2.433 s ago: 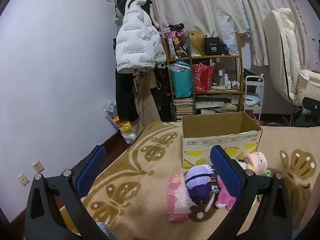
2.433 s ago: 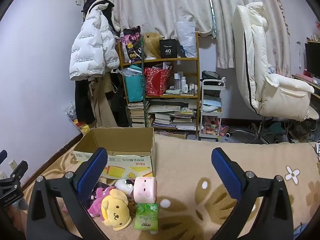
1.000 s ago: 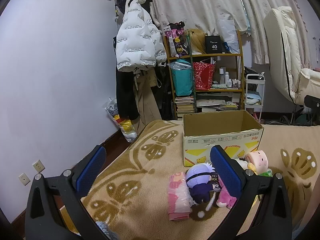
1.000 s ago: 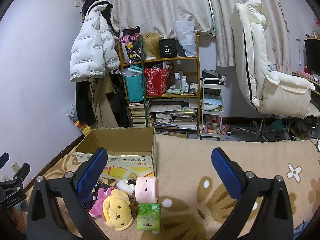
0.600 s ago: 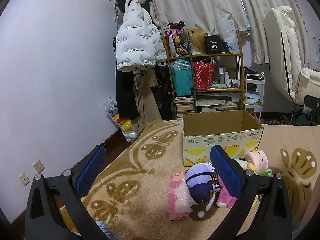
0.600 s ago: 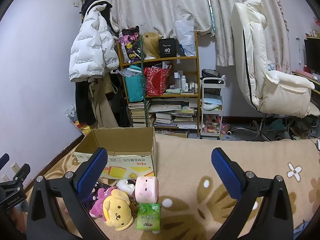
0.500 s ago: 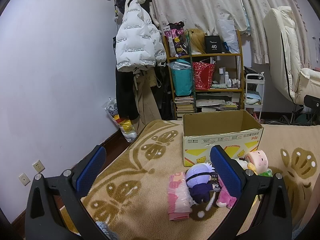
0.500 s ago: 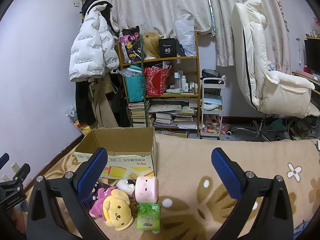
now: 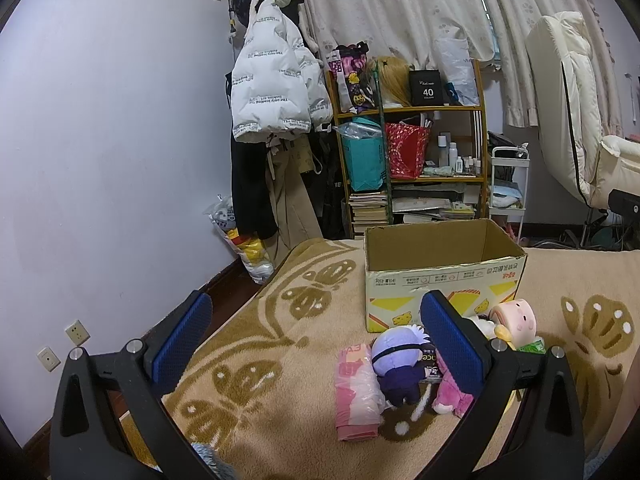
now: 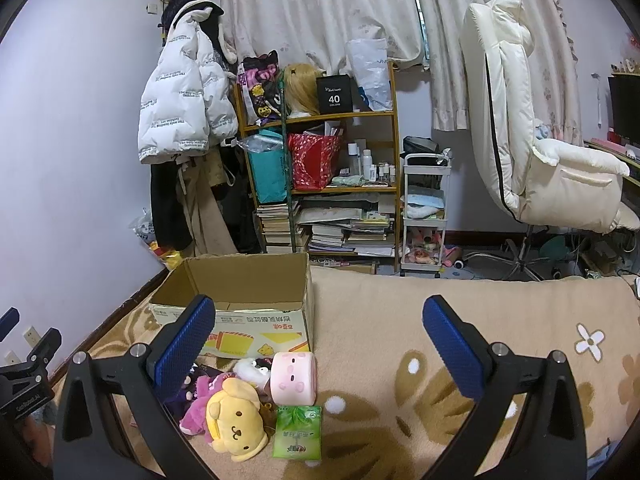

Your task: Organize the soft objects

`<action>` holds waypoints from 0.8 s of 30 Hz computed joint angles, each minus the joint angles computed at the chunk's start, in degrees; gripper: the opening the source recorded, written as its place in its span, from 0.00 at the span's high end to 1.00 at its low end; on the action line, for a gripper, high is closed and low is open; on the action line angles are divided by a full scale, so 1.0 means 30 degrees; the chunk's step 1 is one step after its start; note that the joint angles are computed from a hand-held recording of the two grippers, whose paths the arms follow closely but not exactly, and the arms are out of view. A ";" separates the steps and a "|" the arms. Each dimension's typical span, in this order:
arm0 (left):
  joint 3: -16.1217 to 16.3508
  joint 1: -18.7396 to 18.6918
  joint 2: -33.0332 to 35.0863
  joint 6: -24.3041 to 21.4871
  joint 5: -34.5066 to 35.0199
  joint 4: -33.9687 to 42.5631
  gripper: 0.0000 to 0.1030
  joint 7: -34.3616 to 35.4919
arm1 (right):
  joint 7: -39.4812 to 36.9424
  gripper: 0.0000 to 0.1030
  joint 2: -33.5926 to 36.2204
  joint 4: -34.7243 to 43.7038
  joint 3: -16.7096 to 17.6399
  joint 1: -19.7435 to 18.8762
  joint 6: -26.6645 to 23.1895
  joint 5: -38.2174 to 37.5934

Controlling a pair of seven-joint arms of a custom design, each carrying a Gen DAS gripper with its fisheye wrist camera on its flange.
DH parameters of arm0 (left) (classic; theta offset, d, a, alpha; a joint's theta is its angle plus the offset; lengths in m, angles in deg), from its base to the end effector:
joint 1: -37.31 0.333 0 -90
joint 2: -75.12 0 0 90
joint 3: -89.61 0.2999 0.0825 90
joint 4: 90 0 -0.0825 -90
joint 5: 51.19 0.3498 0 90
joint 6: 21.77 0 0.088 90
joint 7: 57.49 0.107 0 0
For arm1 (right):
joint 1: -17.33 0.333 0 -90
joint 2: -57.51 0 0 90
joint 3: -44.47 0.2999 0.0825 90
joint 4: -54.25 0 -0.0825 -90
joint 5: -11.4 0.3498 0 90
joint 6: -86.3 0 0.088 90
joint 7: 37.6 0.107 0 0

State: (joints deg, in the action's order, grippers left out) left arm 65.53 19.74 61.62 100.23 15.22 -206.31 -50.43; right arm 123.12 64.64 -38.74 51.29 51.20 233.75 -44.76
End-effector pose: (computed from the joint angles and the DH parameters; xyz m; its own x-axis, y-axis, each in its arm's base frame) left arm 0.3865 -0.3159 0.5933 0.2932 -0.9429 -0.1580 -0.4117 0.0246 -0.9110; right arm 0.4603 0.4075 0.6257 0.1475 -0.9850 -0.0899 -0.4577 0.0126 -0.8890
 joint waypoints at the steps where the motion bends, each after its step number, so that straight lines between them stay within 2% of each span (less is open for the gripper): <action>1: -0.0025 -0.0004 0.0050 -0.0032 0.0038 0.0042 0.00 -0.0018 | -0.0024 0.00 -0.0012 -0.0023 -0.0014 -0.0031 0.0079 0.0048; 24: 0.0065 -0.0124 0.0127 -0.0140 0.0047 0.0039 0.00 -0.0042 | 0.0094 0.00 0.0090 -0.0035 -0.0065 0.0001 0.0135 0.0097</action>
